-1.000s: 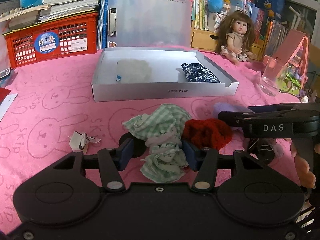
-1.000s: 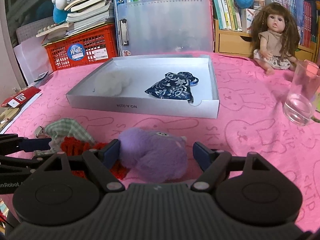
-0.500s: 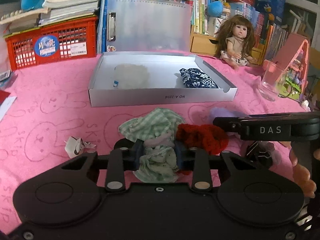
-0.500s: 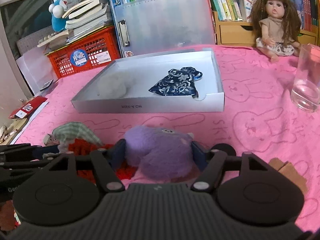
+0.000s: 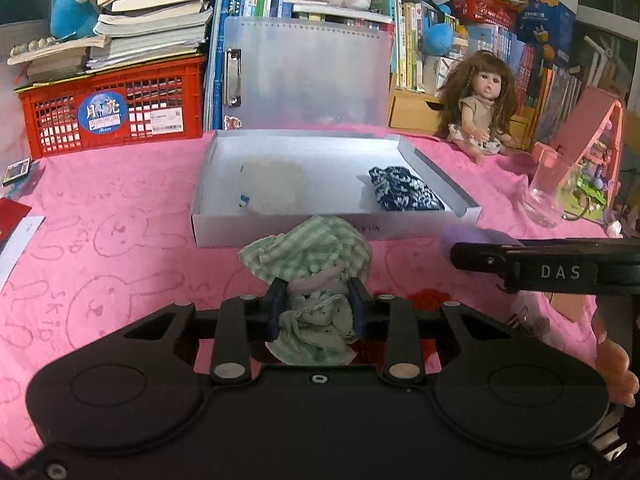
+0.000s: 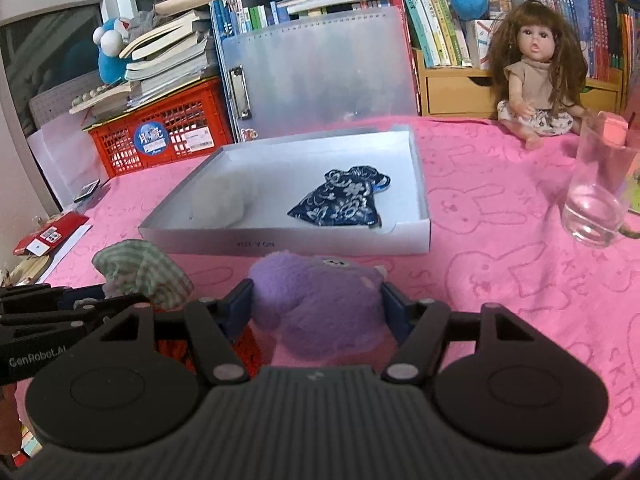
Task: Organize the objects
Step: 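Close left tool on gingham cloth while right tool grasps purple plush, then carry gingham cloth with left tool and purple plush with right tool into box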
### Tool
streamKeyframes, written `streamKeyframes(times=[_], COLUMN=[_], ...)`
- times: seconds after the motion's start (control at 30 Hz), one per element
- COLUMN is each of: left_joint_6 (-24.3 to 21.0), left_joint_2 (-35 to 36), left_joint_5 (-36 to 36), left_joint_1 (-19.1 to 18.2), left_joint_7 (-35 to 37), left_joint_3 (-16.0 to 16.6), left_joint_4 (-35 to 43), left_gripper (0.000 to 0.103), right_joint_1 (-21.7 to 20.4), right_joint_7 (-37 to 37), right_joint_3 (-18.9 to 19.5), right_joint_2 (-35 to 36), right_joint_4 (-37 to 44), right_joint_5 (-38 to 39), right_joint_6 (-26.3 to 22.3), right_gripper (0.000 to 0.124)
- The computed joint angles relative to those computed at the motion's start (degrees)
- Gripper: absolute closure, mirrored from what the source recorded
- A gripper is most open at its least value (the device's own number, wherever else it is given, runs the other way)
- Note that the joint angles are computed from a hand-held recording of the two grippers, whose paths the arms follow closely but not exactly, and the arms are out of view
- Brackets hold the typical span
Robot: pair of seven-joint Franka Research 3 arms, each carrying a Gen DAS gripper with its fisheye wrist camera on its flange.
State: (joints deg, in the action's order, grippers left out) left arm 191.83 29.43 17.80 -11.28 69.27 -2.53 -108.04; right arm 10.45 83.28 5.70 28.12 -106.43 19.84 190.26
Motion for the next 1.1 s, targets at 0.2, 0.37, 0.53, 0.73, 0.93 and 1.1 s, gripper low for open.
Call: streamKeyframes(times=[0.2, 0.37, 0.53, 0.73, 0.93, 1.1], left_joint_6=[-1.5, -3.6, -5.3, -7.1, -9.8, -12.3], left_joint_2=[1.5, 3.5, 5.8, 8.0, 10.8, 13.8], left_joint_5=[-0.5, 0.0, 0.6, 0.8, 0.8, 0.6], left_joint_1=[-0.6, 1.4, 3.4, 2.8, 2.1, 1.8], left_joint_7=[-0.1, -0.5, -0.4, -0.8, -1.3, -1.5], left_joint_3=[0.8, -1.5, -3.9, -3.5, -2.9, -2.7], left_joint_4=[3.8, 8.0, 12.2, 16.5, 21.9, 27.3], left_gripper=[0.072, 0.072, 0.072, 0.072, 0.072, 0.072], right_joint_1=[1.0, 2.9, 6.1, 7.7, 10.4, 10.3], right_joint_7=[0.3, 0.6, 1.5, 3.2, 5.6, 7.6], right_joint_3=[-1.6, -4.1, -8.2, -10.7, -15.0, -16.0], right_joint_2=[0.4, 1.3, 2.3, 3.6, 5.7, 7.7], right_joint_4=[1.6, 4.1, 6.5, 8.7, 12.0, 15.5], right_joint_5=[0.3, 0.6, 1.0, 1.1, -0.2, -1.9], right_joint_6=[0.0, -1.0, -2.6, -3.7, -5.6, -7.5], right_gripper=[0.055, 0.055, 0.055, 0.055, 0.055, 0.055])
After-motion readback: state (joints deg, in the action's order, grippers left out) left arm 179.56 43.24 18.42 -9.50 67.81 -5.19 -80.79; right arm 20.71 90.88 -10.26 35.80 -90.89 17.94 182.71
